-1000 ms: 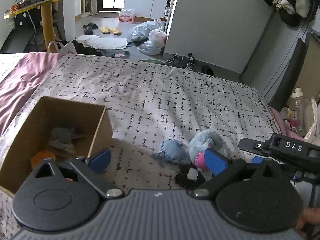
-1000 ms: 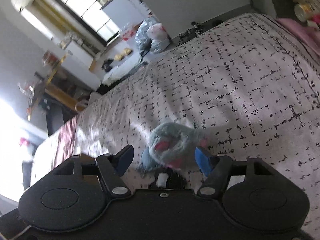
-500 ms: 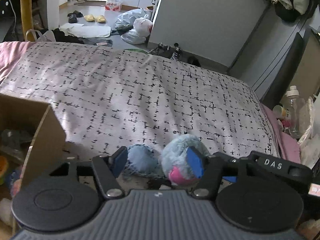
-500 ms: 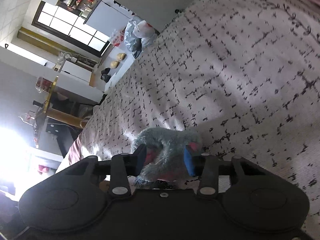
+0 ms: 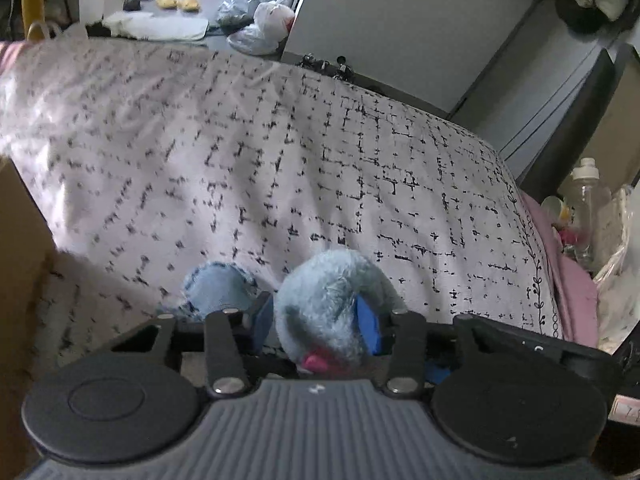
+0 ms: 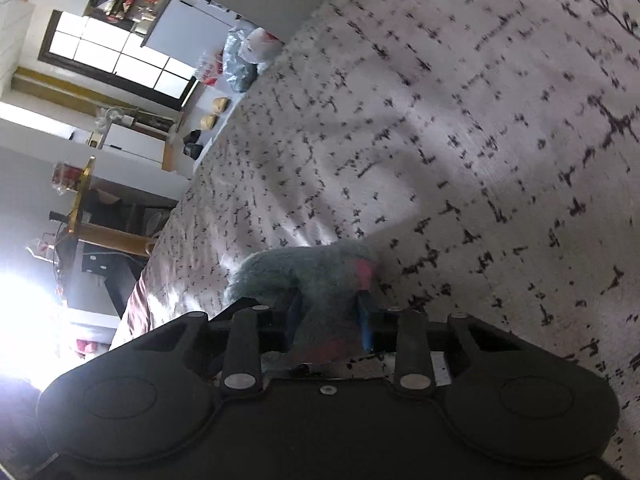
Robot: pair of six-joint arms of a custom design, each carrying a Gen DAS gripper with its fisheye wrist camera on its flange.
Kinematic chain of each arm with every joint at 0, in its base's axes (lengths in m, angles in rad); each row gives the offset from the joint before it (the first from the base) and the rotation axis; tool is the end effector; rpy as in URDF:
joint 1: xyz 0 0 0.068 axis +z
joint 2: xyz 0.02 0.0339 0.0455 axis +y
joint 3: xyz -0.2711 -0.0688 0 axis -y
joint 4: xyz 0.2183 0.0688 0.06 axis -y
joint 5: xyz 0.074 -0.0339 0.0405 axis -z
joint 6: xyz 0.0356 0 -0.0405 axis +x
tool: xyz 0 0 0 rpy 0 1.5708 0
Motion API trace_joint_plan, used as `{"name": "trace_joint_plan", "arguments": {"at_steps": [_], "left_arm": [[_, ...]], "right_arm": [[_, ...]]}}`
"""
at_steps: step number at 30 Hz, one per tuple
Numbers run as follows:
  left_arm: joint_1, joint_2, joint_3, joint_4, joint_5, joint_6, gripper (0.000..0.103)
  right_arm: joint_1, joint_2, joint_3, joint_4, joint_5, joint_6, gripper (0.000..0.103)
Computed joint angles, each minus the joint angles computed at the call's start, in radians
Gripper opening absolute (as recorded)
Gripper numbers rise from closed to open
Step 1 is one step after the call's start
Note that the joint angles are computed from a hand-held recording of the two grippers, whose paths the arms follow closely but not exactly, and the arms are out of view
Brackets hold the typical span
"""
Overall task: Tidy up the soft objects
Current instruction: 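Grasp the grey-pink plush toy with the left tool while the right tool grasps it too, then carry the grey-pink plush toy over the cardboard box with the left tool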
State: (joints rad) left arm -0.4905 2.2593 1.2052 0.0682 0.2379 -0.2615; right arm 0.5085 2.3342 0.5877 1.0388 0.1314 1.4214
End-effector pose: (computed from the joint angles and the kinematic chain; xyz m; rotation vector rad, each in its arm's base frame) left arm 0.3597 -0.2016 0.0721 0.3935 2.5953 -0.5816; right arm 0.2743 0.1475 0.0129 1.1334 2.1417 0.8261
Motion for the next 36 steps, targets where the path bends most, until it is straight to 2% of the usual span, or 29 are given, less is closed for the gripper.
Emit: {"name": "trace_joint_plan", "arguments": {"at_steps": [1, 3, 6, 8, 17, 23, 29, 36], "left_arm": [[0.005, 0.004, -0.003, 0.005, 0.017, -0.013, 0.032], [0.001, 0.0, -0.011, 0.008, 0.012, -0.031, 0.026], [0.0, -0.039, -0.051, 0.048, 0.006, -0.029, 0.022], [0.003, -0.067, -0.077, 0.069, -0.001, -0.018, 0.022], [0.043, -0.197, -0.152, 0.028, -0.001, 0.015, 0.022], [0.085, -0.284, -0.203, -0.003, 0.011, 0.029, 0.022], [0.121, -0.365, -0.248, -0.029, 0.06, 0.045, 0.022], [0.17, -0.448, -0.27, -0.071, 0.097, 0.071, 0.022]], "right_arm": [[0.002, 0.001, 0.001, 0.003, 0.0, -0.001, 0.024], [0.013, -0.006, 0.006, -0.005, 0.009, -0.013, 0.022], [0.02, -0.021, -0.007, 0.012, 0.026, -0.038, 0.019], [0.016, -0.015, -0.016, 0.054, 0.015, -0.047, 0.018], [0.085, -0.098, -0.029, 0.032, 0.057, -0.092, 0.018], [0.122, -0.131, -0.019, 0.024, 0.072, -0.079, 0.017], [0.168, -0.218, -0.036, -0.031, 0.139, -0.066, 0.017], [0.244, -0.296, 0.018, -0.169, 0.233, -0.067, 0.017]]}}
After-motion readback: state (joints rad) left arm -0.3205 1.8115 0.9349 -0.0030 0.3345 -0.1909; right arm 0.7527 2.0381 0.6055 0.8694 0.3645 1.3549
